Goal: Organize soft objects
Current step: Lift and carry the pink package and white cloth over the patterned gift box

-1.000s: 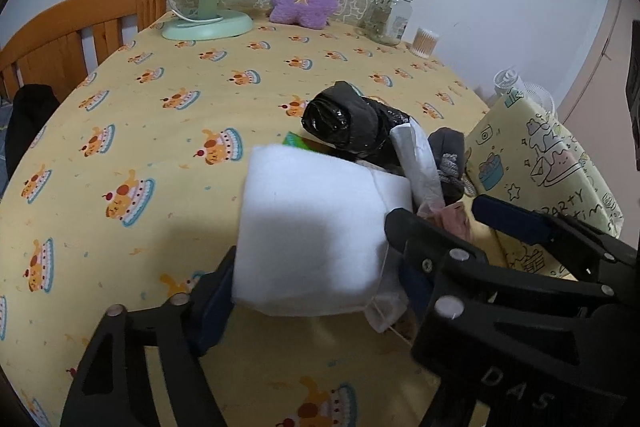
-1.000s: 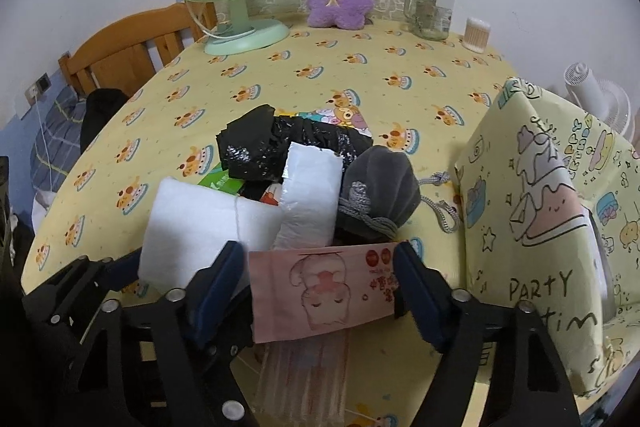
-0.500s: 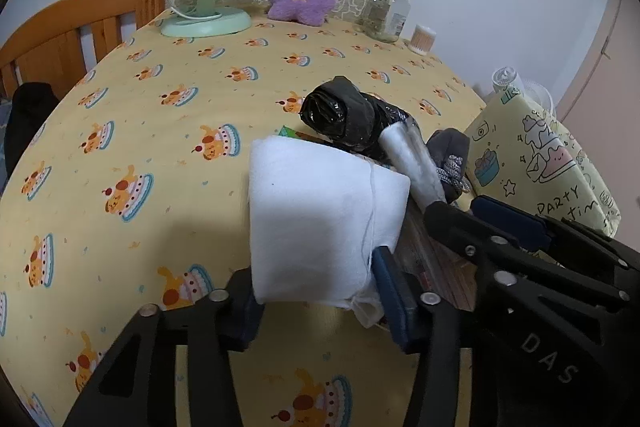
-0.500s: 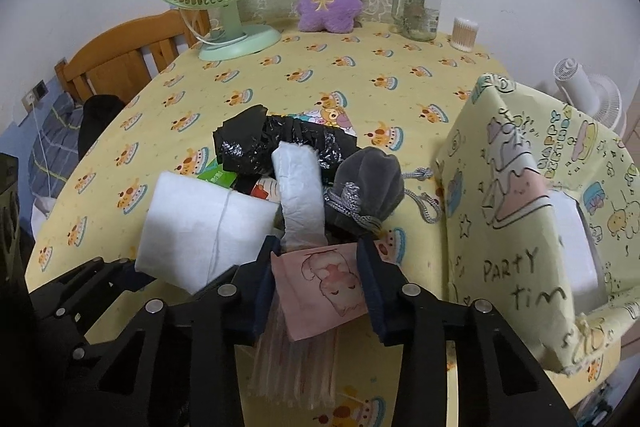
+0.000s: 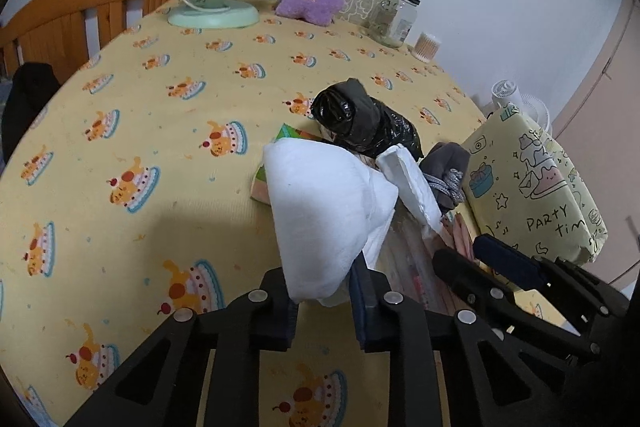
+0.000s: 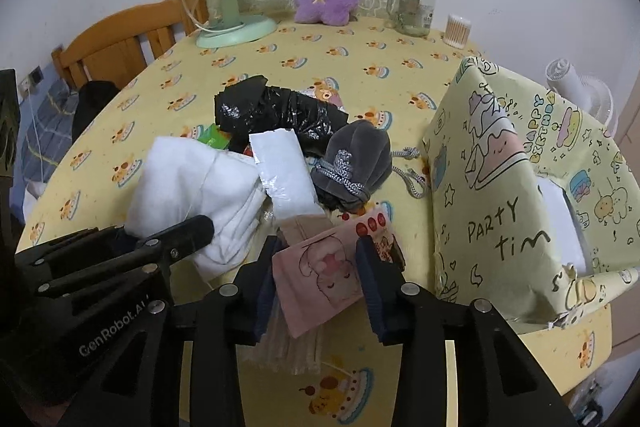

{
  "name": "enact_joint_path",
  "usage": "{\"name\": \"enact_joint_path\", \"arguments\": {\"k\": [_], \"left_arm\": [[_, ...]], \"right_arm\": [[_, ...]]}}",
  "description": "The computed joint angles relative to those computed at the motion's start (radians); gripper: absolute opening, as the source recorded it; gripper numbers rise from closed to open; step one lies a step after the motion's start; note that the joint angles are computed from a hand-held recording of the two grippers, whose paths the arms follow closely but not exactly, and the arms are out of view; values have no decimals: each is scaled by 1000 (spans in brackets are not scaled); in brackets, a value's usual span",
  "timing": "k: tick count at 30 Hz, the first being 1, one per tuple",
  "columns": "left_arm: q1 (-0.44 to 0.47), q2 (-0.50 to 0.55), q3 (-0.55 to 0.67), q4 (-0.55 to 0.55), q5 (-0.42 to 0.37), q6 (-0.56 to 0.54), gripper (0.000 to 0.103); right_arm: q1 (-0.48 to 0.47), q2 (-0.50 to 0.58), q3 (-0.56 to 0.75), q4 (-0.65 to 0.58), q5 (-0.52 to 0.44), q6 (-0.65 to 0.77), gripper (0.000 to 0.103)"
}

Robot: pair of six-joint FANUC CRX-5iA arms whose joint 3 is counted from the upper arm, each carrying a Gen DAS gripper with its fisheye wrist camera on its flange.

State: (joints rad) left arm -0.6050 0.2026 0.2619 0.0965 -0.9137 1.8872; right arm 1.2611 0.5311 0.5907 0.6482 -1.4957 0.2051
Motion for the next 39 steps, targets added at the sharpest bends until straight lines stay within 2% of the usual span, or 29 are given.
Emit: {"name": "enact_joint_path", "arguments": {"k": [3,6,12,30,39], "left_arm": [[-9,-8,1,-24,0,14,17],[-9,-17,-3,-33,7,28,17],[-4,-28,-6,-36,10,34,17],[-17,-44,6,-76,10,76,17],[-26,-44,33,-95,13,83,17]], "right_arm": [[6,20,33,20,-31,25,27],[13,17,25,49,-34,6,23],[17,-31,-44,72,3,-62,21],[30,-52,-69,124,-5,-94,9],[34,-73,-89,178,15,-112,9]]}}
